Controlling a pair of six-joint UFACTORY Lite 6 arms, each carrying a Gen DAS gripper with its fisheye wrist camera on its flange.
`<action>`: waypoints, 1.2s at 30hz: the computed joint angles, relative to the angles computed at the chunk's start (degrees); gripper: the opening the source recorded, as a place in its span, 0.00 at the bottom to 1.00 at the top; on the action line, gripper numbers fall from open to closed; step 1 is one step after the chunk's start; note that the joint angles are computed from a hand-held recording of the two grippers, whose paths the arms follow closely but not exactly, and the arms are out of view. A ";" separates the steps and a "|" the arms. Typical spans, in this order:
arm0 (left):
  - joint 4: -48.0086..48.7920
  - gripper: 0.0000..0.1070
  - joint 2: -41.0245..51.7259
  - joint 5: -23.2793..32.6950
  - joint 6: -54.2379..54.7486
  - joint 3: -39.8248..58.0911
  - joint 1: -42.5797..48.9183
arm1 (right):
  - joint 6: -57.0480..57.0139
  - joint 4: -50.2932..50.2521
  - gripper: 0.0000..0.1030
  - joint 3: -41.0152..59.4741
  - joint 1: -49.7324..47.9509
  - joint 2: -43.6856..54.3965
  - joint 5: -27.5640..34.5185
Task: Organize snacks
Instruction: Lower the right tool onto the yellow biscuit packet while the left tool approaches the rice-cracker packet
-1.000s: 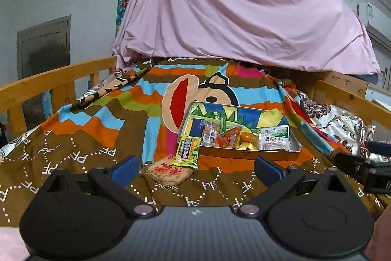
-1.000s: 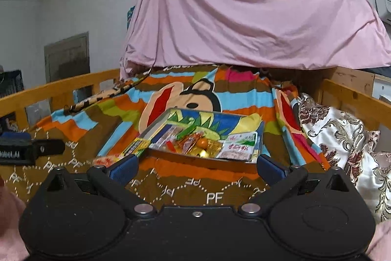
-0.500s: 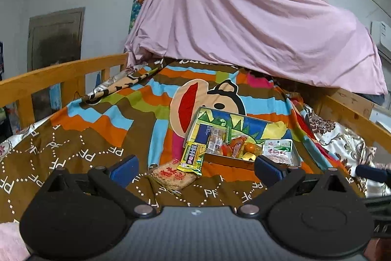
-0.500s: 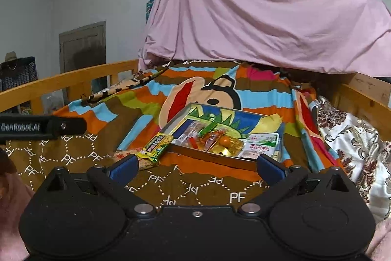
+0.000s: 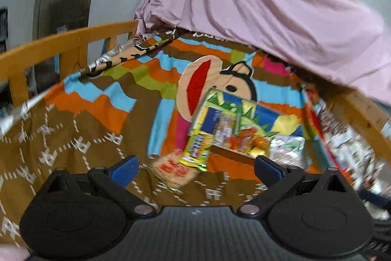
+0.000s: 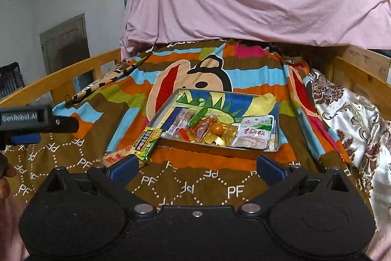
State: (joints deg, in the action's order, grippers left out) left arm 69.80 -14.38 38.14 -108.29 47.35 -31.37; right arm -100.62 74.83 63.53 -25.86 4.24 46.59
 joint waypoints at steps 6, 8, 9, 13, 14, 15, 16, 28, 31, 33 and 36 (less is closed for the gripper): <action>-5.14 0.96 5.15 -5.93 11.34 4.81 7.72 | 4.01 -1.41 0.99 5.44 4.26 6.18 -3.76; -5.53 0.96 7.90 -7.03 14.32 6.73 9.55 | 4.06 -1.15 0.99 6.96 5.94 8.07 -5.57; -5.74 0.96 9.19 -7.49 15.59 7.56 10.32 | 4.30 -1.23 0.99 7.85 6.63 9.08 -6.30; -5.96 0.96 15.20 -9.51 19.41 11.41 13.20 | 6.56 -2.39 0.99 12.07 9.47 13.83 -9.14; -5.72 0.96 16.37 -10.05 20.00 12.13 13.76 | 7.17 -2.76 0.99 13.03 10.19 14.96 -10.01; -5.23 0.96 17.47 -10.51 20.35 12.74 14.21 | 7.74 -3.05 0.99 13.73 10.94 15.82 -10.95; -4.81 0.96 18.74 -10.89 20.82 13.47 14.69 | 8.30 -3.50 0.99 14.53 11.62 16.76 -11.77; -7.52 0.96 27.42 -18.61 25.78 17.40 24.52 | -6.83 9.02 0.99 14.75 18.37 24.40 -16.32; -10.13 0.96 31.03 -19.04 31.44 19.68 25.29 | -16.59 14.46 0.99 12.72 19.55 25.16 -16.99; -11.49 0.96 32.04 -18.77 34.33 20.19 25.25 | -22.45 17.35 0.99 12.04 19.92 25.75 -17.36; -11.60 0.96 32.26 -19.79 35.70 19.76 25.39 | -23.12 17.18 0.99 13.92 20.72 27.94 -19.14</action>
